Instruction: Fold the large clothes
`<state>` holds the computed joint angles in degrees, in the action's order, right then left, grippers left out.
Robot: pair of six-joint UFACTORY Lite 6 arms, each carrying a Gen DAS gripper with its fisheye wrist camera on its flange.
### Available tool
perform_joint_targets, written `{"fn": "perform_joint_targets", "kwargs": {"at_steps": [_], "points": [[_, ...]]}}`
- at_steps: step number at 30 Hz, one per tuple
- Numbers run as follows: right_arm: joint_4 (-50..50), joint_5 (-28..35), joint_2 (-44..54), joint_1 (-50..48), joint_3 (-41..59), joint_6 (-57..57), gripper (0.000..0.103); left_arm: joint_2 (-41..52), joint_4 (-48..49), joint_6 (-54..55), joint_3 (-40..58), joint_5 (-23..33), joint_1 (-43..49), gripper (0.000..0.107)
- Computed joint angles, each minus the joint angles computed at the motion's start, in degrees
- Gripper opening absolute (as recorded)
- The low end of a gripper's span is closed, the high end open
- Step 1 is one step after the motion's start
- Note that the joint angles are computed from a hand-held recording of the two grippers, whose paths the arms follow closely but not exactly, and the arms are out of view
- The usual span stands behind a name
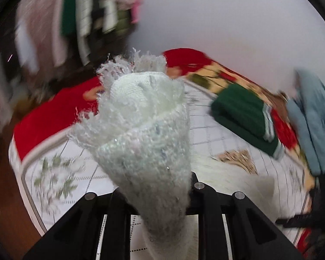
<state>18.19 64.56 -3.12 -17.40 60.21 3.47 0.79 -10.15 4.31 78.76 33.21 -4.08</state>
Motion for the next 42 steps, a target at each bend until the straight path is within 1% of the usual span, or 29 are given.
{"fn": "perform_joint_targets", "kwargs": {"at_steps": [2, 3, 4, 5, 6, 7, 9, 11, 12, 15, 18, 20, 22, 23, 25, 26, 29, 30, 32, 33, 34, 35, 36, 37, 38, 39, 40, 41, 42], "points": [[0.3, -0.3, -0.1, -3.1, -3.0, -4.3, 0.071, -0.9, 0.8, 1.2, -0.4, -0.4, -3.1, 0.016], [1.6, -1.0, -0.1, -3.5, -6.3, -5.4, 0.071, -2.1, 0.6, 2.7, -1.1, -0.8, -5.4, 0.016], [4.3, -2.0, 1.1, -5.5, -8.9, -8.3, 0.069, -2.6, 0.4, 3.6, -1.4, -1.1, -7.3, 0.016], [9.2, -3.1, 3.4, -7.7, -11.2, -12.5, 0.058, -3.5, 0.2, 4.8, -2.1, -1.5, -9.3, 0.016], [14.1, -4.2, 5.8, -10.5, -14.0, -16.6, 0.058, -4.8, -0.4, 6.5, -3.1, -1.8, -12.0, 0.015], [16.5, -6.3, 6.2, -11.0, -15.9, -19.4, 0.058, -5.8, -0.8, 7.8, -3.9, -2.0, -14.1, 0.015], [17.3, -7.9, 6.9, -10.3, -15.8, -21.5, 0.058, -8.1, -1.9, 11.5, -6.1, -2.4, -19.3, 0.015], [21.0, -7.0, 8.4, -12.4, -15.6, -25.5, 0.058, -10.3, -4.6, 16.5, -8.5, -2.2, -23.1, 0.015], [23.7, -7.8, 9.4, -11.3, -15.8, -26.3, 0.058, -11.3, -5.9, 19.2, -10.0, -2.1, -25.4, 0.015], [25.8, -7.1, 12.4, -13.8, -15.1, -30.6, 0.058, -12.6, -8.3, 25.6, -14.4, -2.0, -31.3, 0.015], [26.1, -3.3, 15.6, -20.0, -13.5, -35.4, 0.058, -13.0, -9.9, 29.7, -19.3, -3.1, -34.8, 0.015], [26.0, -1.6, 18.0, -22.1, -11.8, -37.0, 0.058, -12.7, -10.1, 31.0, -22.1, -4.2, -36.2, 0.015], [26.0, -0.2, 20.7, -23.1, -9.5, -37.1, 0.058, -12.1, -10.6, 33.2, -23.5, -4.1, -35.0, 0.015], [25.6, 1.5, 22.6, -24.2, -7.5, -36.3, 0.058, -11.2, -9.4, 32.5, -23.7, -4.4, -35.1, 0.015], [22.1, 5.5, 26.5, -28.3, -1.8, -35.4, 0.058, -10.7, -6.4, 31.3, -25.0, -5.6, -34.4, 0.015], [20.8, 6.9, 26.9, -29.3, 0.0, -34.4, 0.058, -10.5, -6.2, 31.3, -25.4, -5.6, -33.9, 0.015], [15.6, 12.4, 27.1, -38.3, 6.2, -33.7, 0.066, -9.5, -4.0, 32.1, -25.6, -4.4, -31.3, 0.017], [14.2, 14.3, 26.5, -41.7, 7.9, -34.1, 0.066, -10.4, -3.0, 31.4, -26.4, -4.8, -31.4, 0.017], [13.8, 17.7, 25.6, -45.2, 12.0, -33.3, 0.066, -11.0, 2.0, 26.0, -26.2, -3.6, -32.3, 0.023], [13.4, 19.2, 23.5, -46.3, 11.8, -33.1, 0.067, -10.9, 4.4, 23.0, -25.0, -1.9, -33.0, 0.024], [13.4, 20.7, 23.4, -47.2, 13.2, -33.3, 0.067, -11.2, 4.9, 22.3, -24.8, -1.4, -33.2, 0.027], [14.5, 21.5, 22.4, -47.9, 13.3, -33.7, 0.069, -11.6, 4.8, 22.1, -24.8, -1.1, -33.1, 0.036], [14.3, 23.3, 19.4, -48.6, 10.9, -34.2, 0.07, -11.6, 4.1, 22.2, -23.7, 0.2, -32.9, 0.045], [15.1, 23.3, 16.4, -47.9, 7.8, -34.2, 0.07, -11.4, 1.7, 23.8, -22.7, 1.8, -32.1, 0.073], [16.4, 23.1, 12.7, -46.4, 4.1, -34.2, 0.07, -11.7, 0.2, 24.3, -22.1, 3.2, -31.4, 0.094], [16.8, 23.2, 9.3, -46.3, 0.2, -35.2, 0.07, -12.3, -0.5, 24.5, -22.0, 3.9, -30.7, 0.094], [17.8, 23.0, 8.3, -45.3, -1.5, -35.9, 0.07, -13.1, -0.5, 23.8, -22.0, 4.9, -30.3, 0.094], [19.7, 22.0, 7.3, -43.4, -3.2, -35.5, 0.071, -13.9, -0.3, 23.2, -22.0, 6.0, -30.1, 0.094], [21.4, 22.6, 3.8, -40.3, -6.0, -33.5, 0.071, -14.7, 0.2, 22.1, -21.8, 7.7, -29.6, 0.094]]}}
